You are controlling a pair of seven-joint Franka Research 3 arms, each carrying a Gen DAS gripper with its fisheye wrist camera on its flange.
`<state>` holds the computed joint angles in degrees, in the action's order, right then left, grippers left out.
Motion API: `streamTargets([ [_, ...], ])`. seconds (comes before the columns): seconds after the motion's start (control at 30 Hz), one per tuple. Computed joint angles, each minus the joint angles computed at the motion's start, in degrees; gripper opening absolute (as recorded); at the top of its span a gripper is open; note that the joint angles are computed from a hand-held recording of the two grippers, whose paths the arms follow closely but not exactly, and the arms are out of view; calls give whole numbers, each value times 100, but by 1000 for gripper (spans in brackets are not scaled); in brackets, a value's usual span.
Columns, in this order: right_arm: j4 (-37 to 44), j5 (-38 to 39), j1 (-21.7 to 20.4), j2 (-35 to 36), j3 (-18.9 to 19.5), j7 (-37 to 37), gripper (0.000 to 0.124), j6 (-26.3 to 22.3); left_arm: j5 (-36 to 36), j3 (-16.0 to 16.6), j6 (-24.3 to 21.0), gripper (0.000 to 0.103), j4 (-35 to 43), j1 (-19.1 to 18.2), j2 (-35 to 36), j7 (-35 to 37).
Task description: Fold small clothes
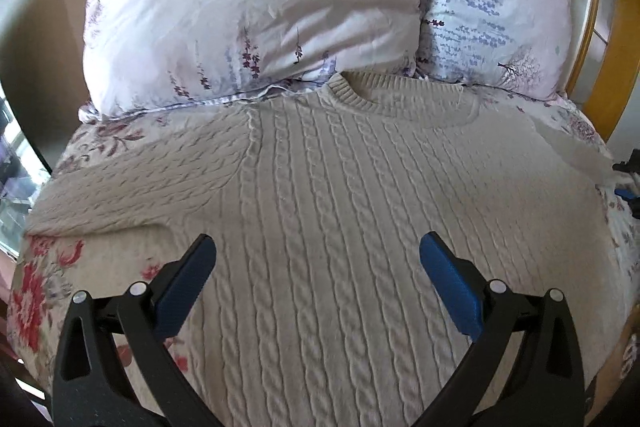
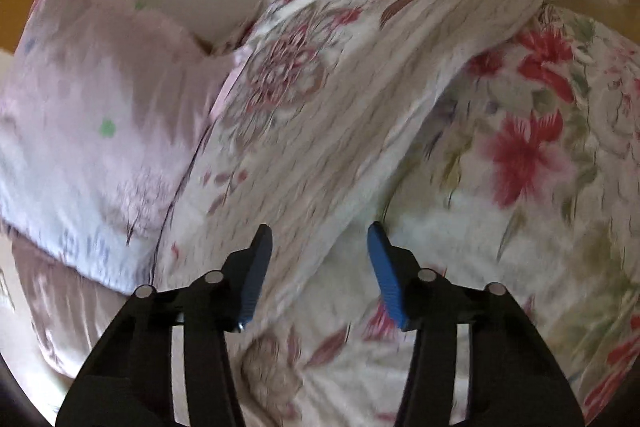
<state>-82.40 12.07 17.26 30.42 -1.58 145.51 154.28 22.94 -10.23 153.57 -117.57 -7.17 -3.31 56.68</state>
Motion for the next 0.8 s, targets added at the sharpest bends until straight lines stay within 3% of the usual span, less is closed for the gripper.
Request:
streamTargets([
  [0.1, 186, -246, 104, 126, -235, 303, 38, -138, -303, 47, 137, 101, 71, 6, 124, 169],
  [0.2, 188, -460, 162, 146, -380, 588, 32, -194, -1325, 117, 588, 101, -29, -4, 191, 893],
  [0.3, 291, -901, 319, 196, -623, 981, 25, -430, -1956, 125, 736, 101, -34, -2, 245, 1376],
  [0.4, 413, -1400, 424, 223, -786, 1207, 12, -758, -2298, 113, 745, 101, 14, 14, 292, 1715],
  [0.57, 1120, -2677, 850, 427, -1066, 1305, 9, -1108, -2310, 114, 982, 101, -33, 55, 280, 1813],
  [0.67, 1466, -3004, 903, 504, -840, 859, 9, -707, -2617, 119, 1198, 101, -79, 64, 290, 1982],
  [0.8, 2398, -2478, 848, 994, -36, -723, 9, -310, -3720, 102, 1469, 101, -150, 27, 293, 2668],
])
